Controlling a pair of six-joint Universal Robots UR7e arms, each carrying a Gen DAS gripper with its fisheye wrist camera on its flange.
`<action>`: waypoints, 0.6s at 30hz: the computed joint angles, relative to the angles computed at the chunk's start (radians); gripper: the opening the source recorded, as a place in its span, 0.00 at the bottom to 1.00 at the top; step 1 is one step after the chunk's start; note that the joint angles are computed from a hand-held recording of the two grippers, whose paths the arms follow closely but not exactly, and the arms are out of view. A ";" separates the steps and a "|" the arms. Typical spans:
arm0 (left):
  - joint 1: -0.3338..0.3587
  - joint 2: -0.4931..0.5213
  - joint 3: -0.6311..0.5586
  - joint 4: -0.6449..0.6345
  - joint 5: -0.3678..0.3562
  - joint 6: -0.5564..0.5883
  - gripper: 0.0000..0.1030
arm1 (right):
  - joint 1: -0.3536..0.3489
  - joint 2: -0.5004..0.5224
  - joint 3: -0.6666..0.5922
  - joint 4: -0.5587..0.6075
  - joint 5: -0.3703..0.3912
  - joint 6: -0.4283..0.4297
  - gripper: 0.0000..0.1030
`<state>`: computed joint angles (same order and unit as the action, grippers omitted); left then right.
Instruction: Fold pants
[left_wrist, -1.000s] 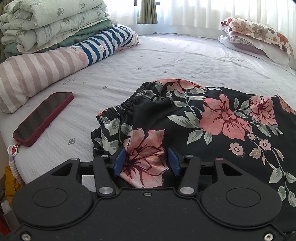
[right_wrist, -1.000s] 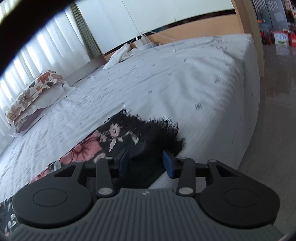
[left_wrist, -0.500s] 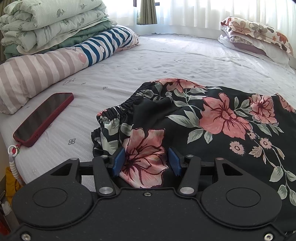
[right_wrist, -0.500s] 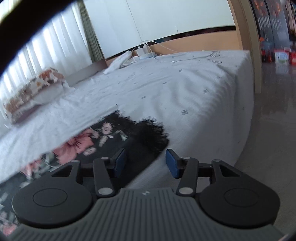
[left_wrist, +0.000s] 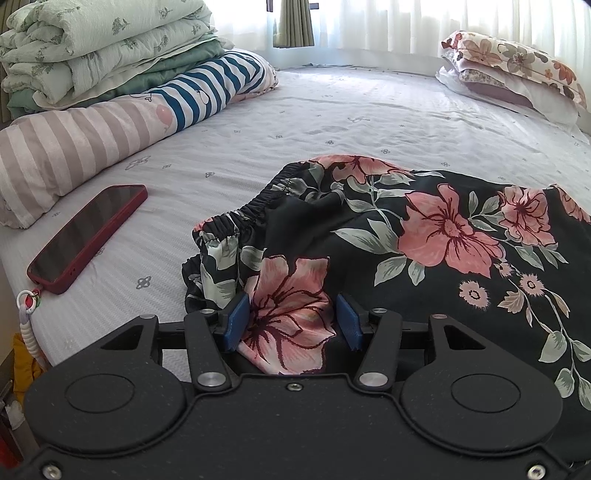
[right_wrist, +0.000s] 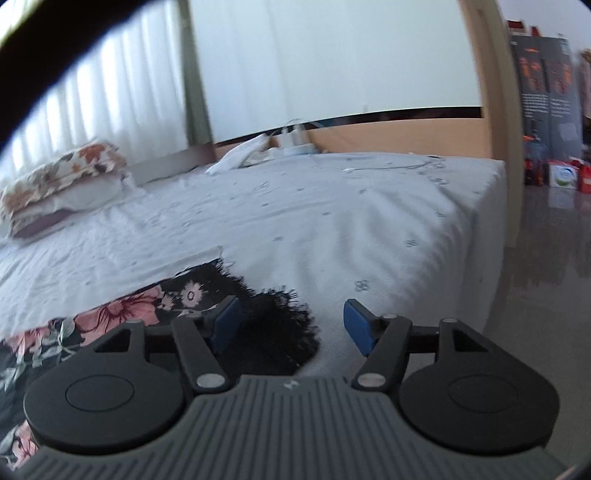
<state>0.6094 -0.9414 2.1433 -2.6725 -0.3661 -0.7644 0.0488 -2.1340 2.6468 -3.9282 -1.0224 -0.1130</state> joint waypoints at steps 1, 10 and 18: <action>0.000 0.000 -0.001 0.006 0.001 -0.004 0.50 | 0.005 0.003 -0.016 0.039 0.010 -0.006 0.75; -0.002 0.003 -0.008 0.040 0.010 -0.034 0.50 | -0.382 -0.079 -0.048 0.140 0.630 0.242 0.59; -0.003 0.004 -0.013 0.059 0.011 -0.052 0.51 | -0.555 -0.117 -0.045 0.220 0.996 0.303 0.58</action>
<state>0.6062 -0.9374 2.1302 -2.6133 -0.3556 -0.8161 -0.5060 -2.2508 2.6018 -3.7086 -0.0260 0.1899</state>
